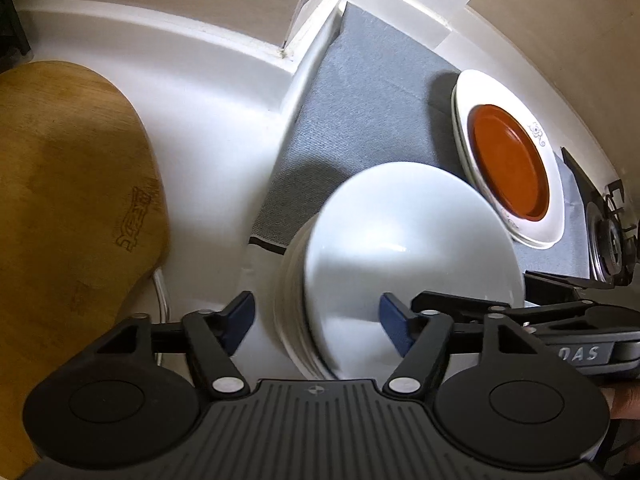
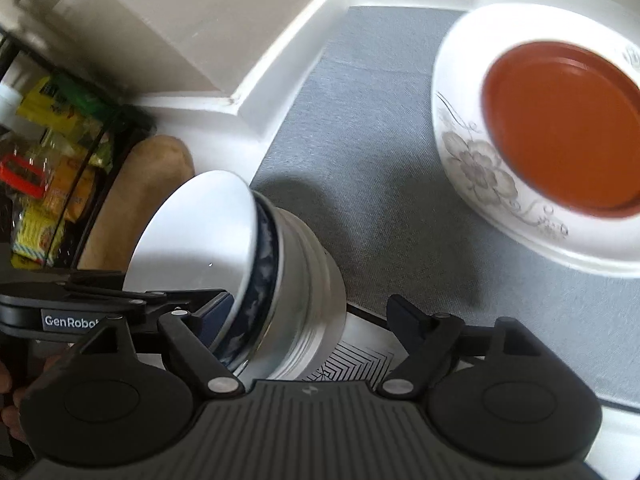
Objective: Organize plates and bowls
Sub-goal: 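Grip the nested bowl stack with both grippers and lift it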
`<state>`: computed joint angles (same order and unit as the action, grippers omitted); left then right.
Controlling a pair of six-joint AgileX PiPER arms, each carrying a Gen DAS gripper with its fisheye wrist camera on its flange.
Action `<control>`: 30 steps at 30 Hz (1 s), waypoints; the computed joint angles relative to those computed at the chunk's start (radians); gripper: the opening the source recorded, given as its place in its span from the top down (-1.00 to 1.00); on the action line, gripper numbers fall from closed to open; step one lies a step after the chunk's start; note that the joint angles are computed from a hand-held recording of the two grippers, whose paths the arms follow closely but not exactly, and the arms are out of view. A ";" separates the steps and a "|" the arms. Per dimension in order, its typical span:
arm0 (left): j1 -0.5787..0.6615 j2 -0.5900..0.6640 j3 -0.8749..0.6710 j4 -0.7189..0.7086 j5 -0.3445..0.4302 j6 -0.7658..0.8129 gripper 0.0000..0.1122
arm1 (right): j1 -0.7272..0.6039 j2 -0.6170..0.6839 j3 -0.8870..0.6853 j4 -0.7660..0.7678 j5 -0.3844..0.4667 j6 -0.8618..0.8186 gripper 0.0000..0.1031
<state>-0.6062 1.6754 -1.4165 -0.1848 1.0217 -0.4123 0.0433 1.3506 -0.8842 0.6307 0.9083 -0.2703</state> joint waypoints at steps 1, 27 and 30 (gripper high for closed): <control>0.006 0.002 0.000 -0.010 0.001 0.004 -0.36 | -0.005 -0.001 0.006 0.008 0.001 0.000 -0.68; 0.125 -0.044 0.080 -0.242 0.004 0.205 0.14 | 0.030 -0.055 0.053 0.044 -0.064 0.013 0.03; 0.116 -0.035 0.056 -0.222 0.024 0.179 0.17 | 0.035 -0.061 0.042 0.015 -0.057 0.079 0.06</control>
